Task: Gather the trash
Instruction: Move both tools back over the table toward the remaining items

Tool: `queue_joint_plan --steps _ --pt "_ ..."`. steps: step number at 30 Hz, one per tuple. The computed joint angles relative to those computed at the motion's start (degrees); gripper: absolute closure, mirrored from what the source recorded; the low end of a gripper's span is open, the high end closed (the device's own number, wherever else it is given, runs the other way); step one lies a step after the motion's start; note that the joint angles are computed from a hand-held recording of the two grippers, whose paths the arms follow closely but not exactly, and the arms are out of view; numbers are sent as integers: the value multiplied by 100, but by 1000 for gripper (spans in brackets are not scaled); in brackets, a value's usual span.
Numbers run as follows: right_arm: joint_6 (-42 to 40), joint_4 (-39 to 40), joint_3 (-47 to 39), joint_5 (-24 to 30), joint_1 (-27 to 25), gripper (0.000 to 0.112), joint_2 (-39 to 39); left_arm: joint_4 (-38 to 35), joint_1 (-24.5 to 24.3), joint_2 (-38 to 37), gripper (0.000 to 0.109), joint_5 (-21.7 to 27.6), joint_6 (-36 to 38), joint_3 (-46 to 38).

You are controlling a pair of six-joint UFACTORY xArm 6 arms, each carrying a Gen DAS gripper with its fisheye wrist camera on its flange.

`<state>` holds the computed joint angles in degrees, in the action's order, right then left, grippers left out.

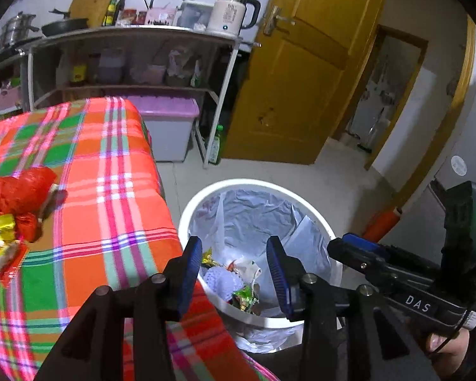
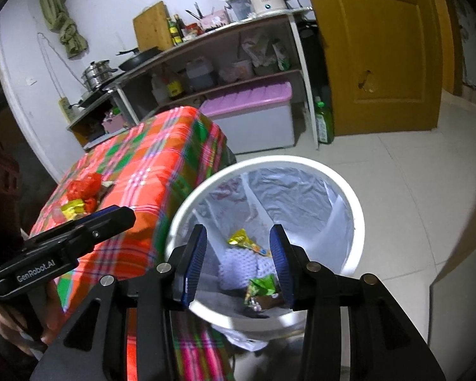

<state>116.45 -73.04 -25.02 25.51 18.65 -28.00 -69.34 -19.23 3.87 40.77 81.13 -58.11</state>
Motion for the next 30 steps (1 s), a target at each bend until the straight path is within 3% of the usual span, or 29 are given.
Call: queue_joint_plan --steps 15,30 --pt "-200 6 -737 835 1053 70 302 -487 774 -842 67 58 541 563" --pt "-438 -83 -1395 1104 1480 70 958 -775 1339 -1116 67 -85 916 794"
